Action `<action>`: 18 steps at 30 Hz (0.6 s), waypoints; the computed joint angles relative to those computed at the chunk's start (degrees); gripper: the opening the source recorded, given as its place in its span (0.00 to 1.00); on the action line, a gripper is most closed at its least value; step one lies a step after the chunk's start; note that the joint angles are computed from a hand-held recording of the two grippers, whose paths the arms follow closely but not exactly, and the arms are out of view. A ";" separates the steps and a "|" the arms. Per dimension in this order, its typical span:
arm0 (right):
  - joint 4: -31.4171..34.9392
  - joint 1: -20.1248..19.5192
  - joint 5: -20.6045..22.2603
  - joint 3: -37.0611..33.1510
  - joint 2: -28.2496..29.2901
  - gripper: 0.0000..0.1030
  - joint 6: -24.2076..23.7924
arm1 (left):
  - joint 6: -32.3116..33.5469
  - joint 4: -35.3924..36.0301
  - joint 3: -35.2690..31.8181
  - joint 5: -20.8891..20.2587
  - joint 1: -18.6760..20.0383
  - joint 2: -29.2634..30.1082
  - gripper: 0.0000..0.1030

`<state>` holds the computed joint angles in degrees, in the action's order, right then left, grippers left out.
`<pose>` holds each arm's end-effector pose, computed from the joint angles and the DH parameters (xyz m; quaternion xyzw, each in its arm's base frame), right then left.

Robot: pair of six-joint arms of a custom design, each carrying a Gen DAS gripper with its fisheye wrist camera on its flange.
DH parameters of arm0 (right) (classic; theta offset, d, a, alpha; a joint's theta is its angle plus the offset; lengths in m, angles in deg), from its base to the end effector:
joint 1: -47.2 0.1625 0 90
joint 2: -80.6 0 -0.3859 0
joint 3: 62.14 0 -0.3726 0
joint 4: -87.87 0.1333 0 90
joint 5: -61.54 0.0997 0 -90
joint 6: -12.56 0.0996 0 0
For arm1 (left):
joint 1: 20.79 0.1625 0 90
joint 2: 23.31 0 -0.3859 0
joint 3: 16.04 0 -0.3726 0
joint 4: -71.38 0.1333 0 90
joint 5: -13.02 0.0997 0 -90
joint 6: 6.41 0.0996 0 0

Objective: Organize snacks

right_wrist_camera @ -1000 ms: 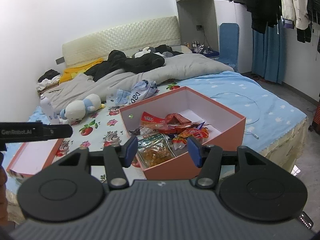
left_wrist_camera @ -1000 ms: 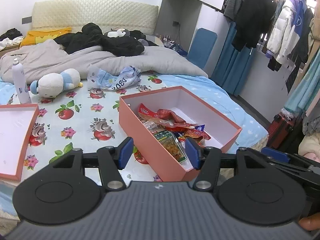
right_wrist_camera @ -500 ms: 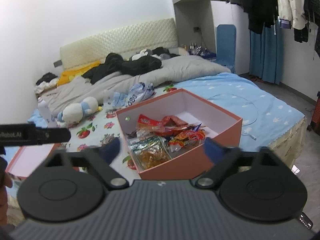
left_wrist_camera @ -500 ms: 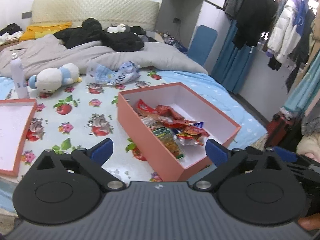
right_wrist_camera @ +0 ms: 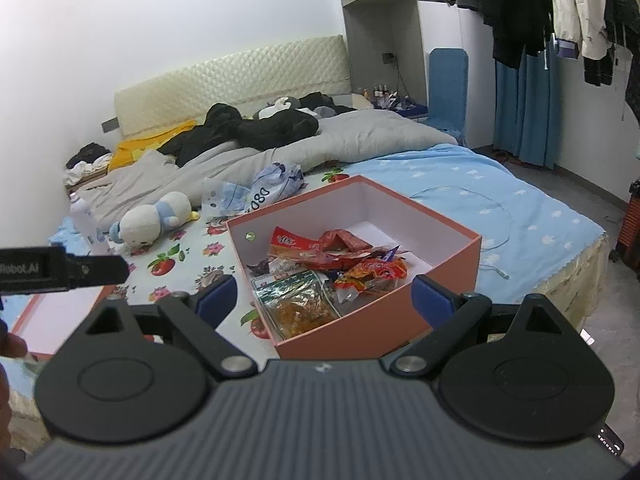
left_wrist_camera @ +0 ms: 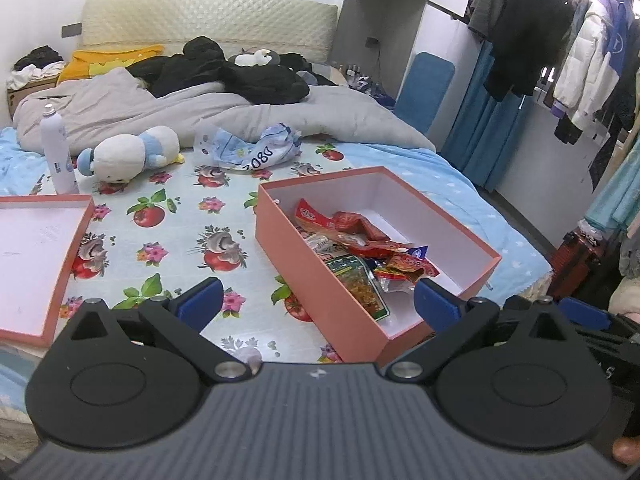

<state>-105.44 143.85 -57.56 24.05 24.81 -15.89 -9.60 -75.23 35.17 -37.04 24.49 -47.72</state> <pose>0.1597 -0.6366 0.3628 0.0924 -0.7873 0.5265 0.3072 -0.4287 -0.7132 0.1373 0.2399 0.8804 -0.3549 0.2035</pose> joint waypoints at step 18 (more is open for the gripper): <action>0.53 0.55 0.46 0.40 -0.34 0.92 0.31 | 0.91 -3.90 3.79 1.49 -1.14 -2.08 1.00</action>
<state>-104.91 144.40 -57.09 24.45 24.47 -15.58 -8.68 -79.14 38.95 -35.55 23.36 -49.80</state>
